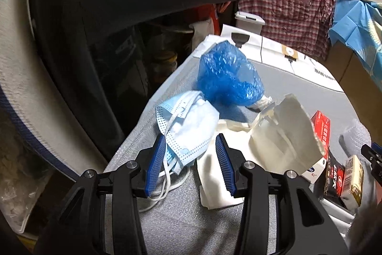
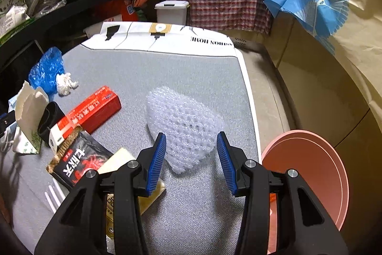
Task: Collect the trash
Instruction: 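Grasp the blue face mask with the left tool while the right tool grasps the bubble wrap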
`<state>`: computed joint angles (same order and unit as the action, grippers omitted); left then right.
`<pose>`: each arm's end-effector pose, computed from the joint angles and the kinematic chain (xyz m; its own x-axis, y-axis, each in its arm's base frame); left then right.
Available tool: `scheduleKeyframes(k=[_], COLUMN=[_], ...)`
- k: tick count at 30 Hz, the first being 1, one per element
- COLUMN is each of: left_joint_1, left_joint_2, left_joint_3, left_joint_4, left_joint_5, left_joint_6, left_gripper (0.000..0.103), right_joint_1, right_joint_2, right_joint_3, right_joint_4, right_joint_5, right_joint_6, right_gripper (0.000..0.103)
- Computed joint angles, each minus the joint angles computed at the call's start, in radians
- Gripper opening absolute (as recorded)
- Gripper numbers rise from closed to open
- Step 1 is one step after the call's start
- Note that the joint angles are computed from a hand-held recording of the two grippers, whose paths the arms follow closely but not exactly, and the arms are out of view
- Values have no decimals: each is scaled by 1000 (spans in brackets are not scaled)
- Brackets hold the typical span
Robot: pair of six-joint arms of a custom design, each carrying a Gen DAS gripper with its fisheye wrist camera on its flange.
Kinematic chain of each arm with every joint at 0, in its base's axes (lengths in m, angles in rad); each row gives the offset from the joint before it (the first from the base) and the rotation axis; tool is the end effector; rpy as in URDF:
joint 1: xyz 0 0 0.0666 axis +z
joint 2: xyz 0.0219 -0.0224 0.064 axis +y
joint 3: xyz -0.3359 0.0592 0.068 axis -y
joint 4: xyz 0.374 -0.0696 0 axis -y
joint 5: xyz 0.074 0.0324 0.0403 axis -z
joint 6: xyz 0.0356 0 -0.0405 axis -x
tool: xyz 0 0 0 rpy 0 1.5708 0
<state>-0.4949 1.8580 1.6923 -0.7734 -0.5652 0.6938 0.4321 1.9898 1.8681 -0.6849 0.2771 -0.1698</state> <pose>0.5478 -0.2744 0.2877 -0.6245 -0.2766 -0.7304 -0.3598 0.9319 -0.0453 0.6096 0.2700 0.2861 -0.6852 -0.1370 -0.7154 -0.1168 0.9901 -0.0777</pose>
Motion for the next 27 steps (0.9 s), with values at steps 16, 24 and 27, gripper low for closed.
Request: scheduleKeyframes(k=[16, 24, 27], left_joint_1=[-14, -35, -42], left_joint_2=[20, -6, -15], left_joint_3=[42, 33, 28], left_joint_4=[-17, 3, 7], left_joint_5=[7, -16, -23], left_joint_6=[-35, -63, -69], left_gripper=[0, 0, 0], right_joint_1=[5, 11, 12], right_joint_2=[-59, -106, -125], right_joint_3=[-63, -104, -123], right_joint_4=[35, 68, 82], right_joint_5=[-53, -60, -62], right_joint_6=[0, 0, 0], right_gripper=[11, 11, 11])
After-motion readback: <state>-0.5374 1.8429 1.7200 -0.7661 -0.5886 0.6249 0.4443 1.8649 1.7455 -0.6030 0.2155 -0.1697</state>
